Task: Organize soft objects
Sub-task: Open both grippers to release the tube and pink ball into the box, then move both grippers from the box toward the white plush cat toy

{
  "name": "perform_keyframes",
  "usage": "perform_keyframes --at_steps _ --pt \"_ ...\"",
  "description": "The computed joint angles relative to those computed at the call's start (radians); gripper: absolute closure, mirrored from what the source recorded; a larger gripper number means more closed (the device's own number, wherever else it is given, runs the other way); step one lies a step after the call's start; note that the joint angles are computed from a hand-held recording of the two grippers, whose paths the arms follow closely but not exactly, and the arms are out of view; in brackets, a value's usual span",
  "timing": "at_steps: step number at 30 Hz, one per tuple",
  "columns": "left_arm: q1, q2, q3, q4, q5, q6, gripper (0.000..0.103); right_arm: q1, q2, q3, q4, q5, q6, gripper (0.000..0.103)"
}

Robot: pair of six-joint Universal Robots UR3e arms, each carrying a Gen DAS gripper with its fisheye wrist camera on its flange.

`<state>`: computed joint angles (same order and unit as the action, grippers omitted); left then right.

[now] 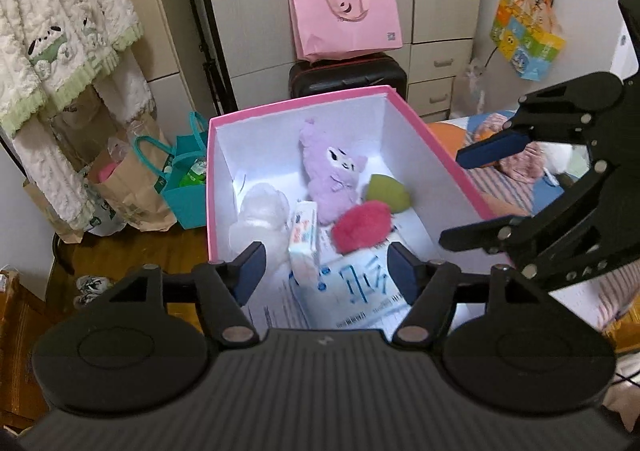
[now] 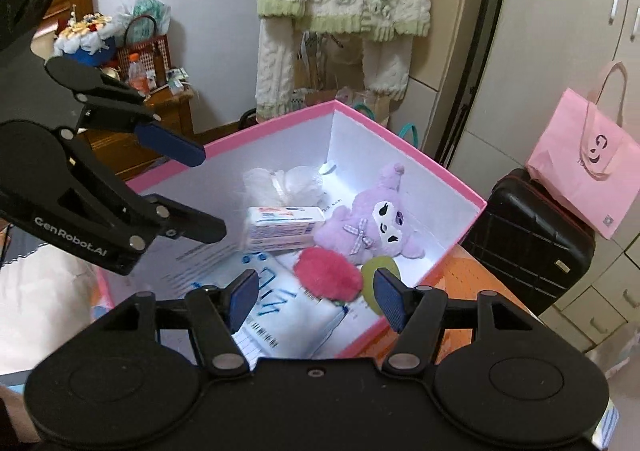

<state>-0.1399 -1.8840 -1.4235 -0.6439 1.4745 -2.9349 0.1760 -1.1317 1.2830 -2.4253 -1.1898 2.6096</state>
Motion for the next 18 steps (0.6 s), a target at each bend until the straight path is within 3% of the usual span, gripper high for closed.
perform_keyframes --at_steps 14,18 --pt "-0.061 0.264 -0.209 -0.022 0.020 0.046 0.025 0.014 -0.287 0.275 -0.018 -0.048 -0.045 0.034" --pt "-0.093 0.295 -0.238 -0.004 0.040 0.039 0.021 -0.001 -0.355 0.331 -0.007 -0.018 -0.070 0.034"
